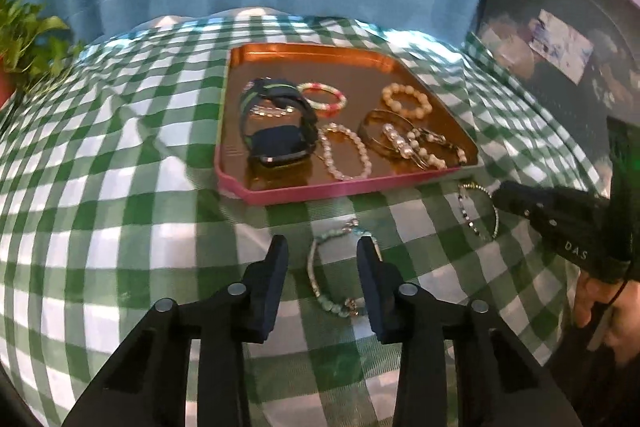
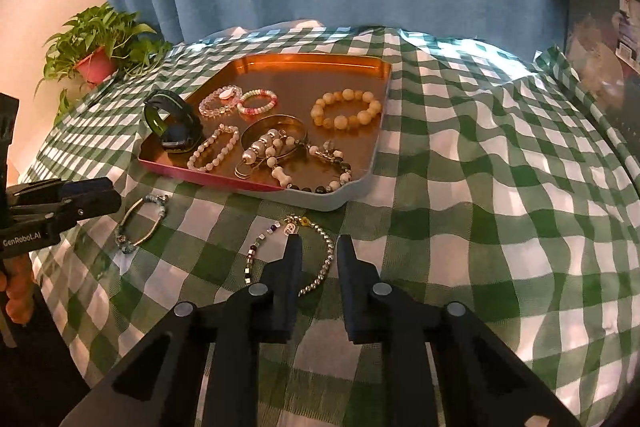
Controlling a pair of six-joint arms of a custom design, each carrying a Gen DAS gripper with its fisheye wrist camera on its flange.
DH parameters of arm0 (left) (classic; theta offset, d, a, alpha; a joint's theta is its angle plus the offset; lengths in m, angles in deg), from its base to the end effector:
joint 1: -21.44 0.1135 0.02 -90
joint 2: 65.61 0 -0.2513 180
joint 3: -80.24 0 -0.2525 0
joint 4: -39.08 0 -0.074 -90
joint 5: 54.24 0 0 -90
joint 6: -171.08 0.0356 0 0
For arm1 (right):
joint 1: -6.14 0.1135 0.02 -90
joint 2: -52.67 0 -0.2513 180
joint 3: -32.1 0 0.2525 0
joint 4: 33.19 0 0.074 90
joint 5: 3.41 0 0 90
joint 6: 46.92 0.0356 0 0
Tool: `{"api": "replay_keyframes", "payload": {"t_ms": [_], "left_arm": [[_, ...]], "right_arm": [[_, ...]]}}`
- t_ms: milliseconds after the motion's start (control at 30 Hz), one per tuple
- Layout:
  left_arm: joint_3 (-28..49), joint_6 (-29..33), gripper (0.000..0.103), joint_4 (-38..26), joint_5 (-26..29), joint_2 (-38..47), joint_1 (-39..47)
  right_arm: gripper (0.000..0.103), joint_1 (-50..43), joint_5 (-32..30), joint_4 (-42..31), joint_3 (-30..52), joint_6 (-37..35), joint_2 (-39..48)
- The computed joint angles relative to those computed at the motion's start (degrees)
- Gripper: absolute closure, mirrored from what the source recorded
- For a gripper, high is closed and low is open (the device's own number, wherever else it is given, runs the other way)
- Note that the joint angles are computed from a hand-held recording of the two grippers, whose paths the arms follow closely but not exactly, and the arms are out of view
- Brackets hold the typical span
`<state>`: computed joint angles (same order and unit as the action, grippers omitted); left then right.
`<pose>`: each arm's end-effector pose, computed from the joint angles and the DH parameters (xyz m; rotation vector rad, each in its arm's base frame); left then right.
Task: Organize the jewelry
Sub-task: 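Grasp the gold-black beaded bracelet with the right gripper while the left grasps the green beaded bracelet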
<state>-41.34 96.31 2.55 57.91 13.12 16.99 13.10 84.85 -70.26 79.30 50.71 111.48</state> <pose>0.2644 -0.0340 0.1828 0.5712 2.4399 -0.4175 0.2079 0.0265 0.1954 0.0003 2.4257 0.1527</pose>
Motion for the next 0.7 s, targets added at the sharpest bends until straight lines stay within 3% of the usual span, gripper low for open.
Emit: {"api": "replay_keyframes", "payload": {"t_ms": [67, 300, 367, 433, 533, 700], "left_arm": [[0.6, 1.0, 0.079, 0.7, -1.4, 2.0, -0.9], [1.0, 1.9, 0.080, 3.3, -1.5, 5.3, -1.1], [0.0, 3.0, 0.092, 5.3, -4.4, 4.8, -2.1], [0.0, 3.9, 0.100, 5.0, -5.5, 4.6, -2.9], [1.3, 2.6, 0.100, 3.2, -4.1, 5.3, -2.3], [1.3, 0.8, 0.100, -0.5, -1.5, 0.9, -1.7]], "right_arm": [[0.087, -0.1, -0.4, 1.1, 0.4, -0.6, 2.0], [0.089, -0.1, -0.6, 2.1, 2.6, -1.5, 7.4], [0.090, 0.1, -0.3, 2.0, 2.7, -1.7, 7.7], [0.099, 1.6, 3.1, 1.5, 3.3, -2.2, 8.4], [0.101, 2.8, 5.5, 1.2, 3.6, -1.5, 8.5], [0.101, 2.2, 3.4, -0.6, 3.2, -0.3, 4.4]]}}
